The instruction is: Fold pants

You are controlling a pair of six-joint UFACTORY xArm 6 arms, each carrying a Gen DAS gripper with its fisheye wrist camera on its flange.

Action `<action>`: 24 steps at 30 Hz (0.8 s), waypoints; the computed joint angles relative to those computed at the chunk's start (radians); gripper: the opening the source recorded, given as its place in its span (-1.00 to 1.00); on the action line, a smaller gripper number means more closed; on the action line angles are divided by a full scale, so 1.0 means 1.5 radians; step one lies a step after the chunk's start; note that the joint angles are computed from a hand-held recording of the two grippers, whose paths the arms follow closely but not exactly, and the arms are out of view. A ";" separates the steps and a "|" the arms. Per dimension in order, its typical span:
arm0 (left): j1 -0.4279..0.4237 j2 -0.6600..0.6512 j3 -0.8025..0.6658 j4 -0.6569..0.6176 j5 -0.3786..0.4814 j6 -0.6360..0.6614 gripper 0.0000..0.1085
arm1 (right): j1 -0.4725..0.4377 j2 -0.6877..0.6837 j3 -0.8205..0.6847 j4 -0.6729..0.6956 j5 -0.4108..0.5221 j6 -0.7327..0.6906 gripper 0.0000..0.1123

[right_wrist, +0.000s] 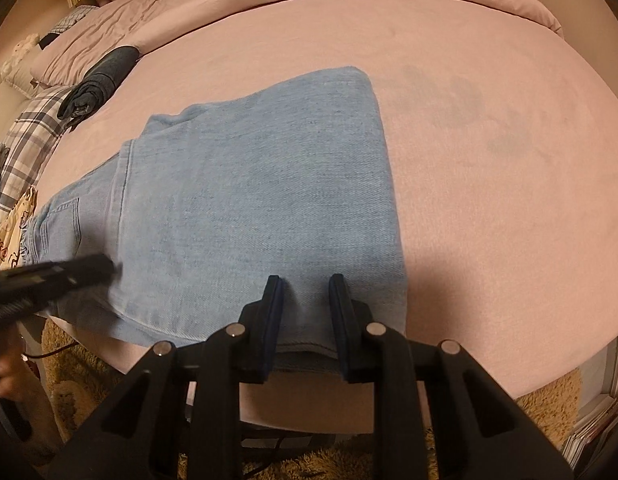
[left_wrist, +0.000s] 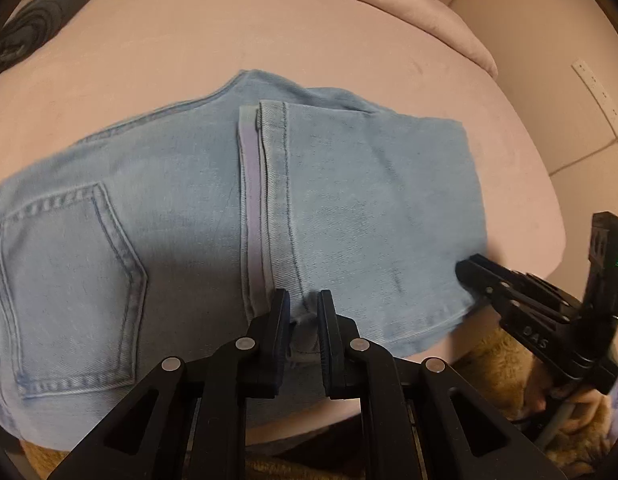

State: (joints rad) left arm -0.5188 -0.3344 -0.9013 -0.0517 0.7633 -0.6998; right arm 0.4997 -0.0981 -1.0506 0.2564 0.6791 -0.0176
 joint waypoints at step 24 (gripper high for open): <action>-0.001 -0.037 0.038 0.006 -0.017 -0.035 -0.77 | -0.013 0.129 -0.209 -0.088 0.035 0.037 -0.49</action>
State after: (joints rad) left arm -0.5205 -0.3904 -0.8437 -0.0428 0.7380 -0.7520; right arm 0.4806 0.0949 -1.3639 0.1241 0.7314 0.0376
